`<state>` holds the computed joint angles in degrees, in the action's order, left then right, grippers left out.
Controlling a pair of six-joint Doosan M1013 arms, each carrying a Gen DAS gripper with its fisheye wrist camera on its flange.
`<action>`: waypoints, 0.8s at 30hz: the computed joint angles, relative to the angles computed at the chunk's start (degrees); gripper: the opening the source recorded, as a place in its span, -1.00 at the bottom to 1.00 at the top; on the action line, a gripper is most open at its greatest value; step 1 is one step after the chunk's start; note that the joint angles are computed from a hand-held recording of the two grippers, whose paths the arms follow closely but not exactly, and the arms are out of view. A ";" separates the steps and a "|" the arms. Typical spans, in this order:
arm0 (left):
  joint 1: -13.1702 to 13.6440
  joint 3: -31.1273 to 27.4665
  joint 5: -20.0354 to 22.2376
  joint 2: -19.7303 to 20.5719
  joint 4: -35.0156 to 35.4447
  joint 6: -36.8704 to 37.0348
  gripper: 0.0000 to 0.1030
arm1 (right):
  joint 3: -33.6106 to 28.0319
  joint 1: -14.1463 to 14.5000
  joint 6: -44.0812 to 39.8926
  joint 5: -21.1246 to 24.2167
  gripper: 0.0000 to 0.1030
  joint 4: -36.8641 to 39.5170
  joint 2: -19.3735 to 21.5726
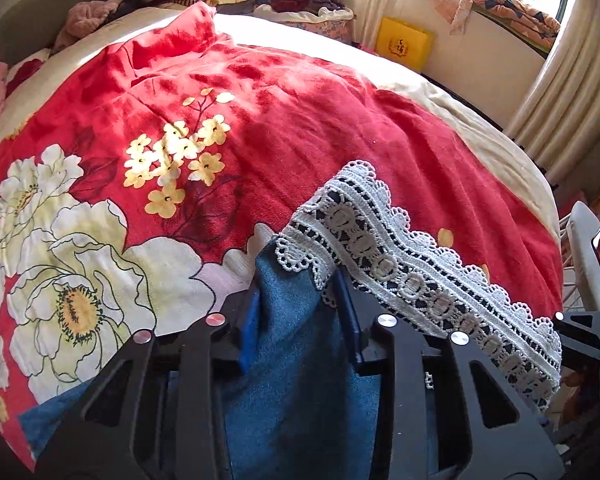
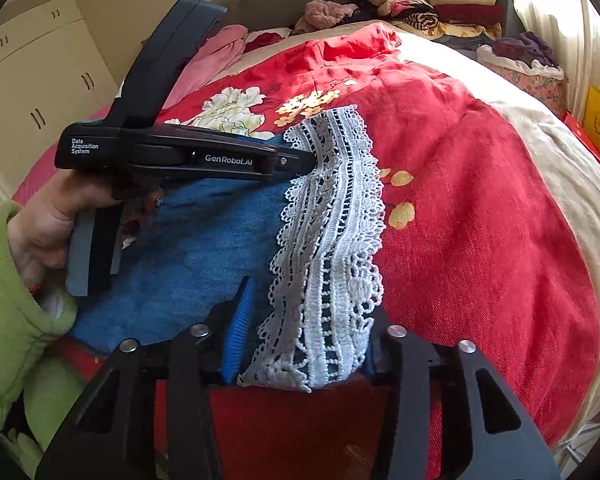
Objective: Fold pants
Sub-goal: 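Lift the lace-trimmed edge with both grippers and fold it over the denim, then open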
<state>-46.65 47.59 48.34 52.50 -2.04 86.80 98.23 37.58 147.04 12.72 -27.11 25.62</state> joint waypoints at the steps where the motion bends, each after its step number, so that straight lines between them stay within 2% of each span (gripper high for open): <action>1: -0.07 0.53 -0.44 -0.28 0.31 -0.19 -0.68 | 0.15 -0.06 -0.83 -0.54 -0.47 0.78 -0.16; 2: 0.00 1.24 -1.16 -0.68 0.14 -0.32 -0.78 | 0.35 -0.11 -1.36 -1.18 -0.48 1.36 -0.40; 5: 0.67 3.67 -3.54 -2.18 -3.27 0.44 -0.85 | 0.65 0.10 -1.45 -2.47 -0.54 0.89 -1.06; 12: 2.15 11.28 -11.27 -7.32 -8.86 2.19 -0.86 | -0.87 1.37 -8.89 -4.77 -0.54 5.12 -1.98; 15: 2.93 14.66 -14.63 -9.62 -10.05 2.11 -0.86 | -2.60 2.15 -17.21 -5.00 -0.54 11.47 -1.71; 18: 3.77 18.47 -17.88 -12.02 -10.71 1.63 -0.86 | -4.95 3.08 -29.11 -4.27 -0.54 21.05 -0.78; 20: 4.48 20.85 -19.50 -13.24 -11.07 0.94 -0.85 | -7.06 3.71 -36.22 -2.70 -0.54 26.74 0.36; 24: 5.81 24.22 -20.32 -14.57 -8.20 -5.26 -0.75 | -11.82 4.86 -42.95 1.69 -0.54 31.39 3.31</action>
<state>-40.84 71.81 28.02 37.94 -10.24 81.54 86.42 42.44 104.09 14.40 4.29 28.93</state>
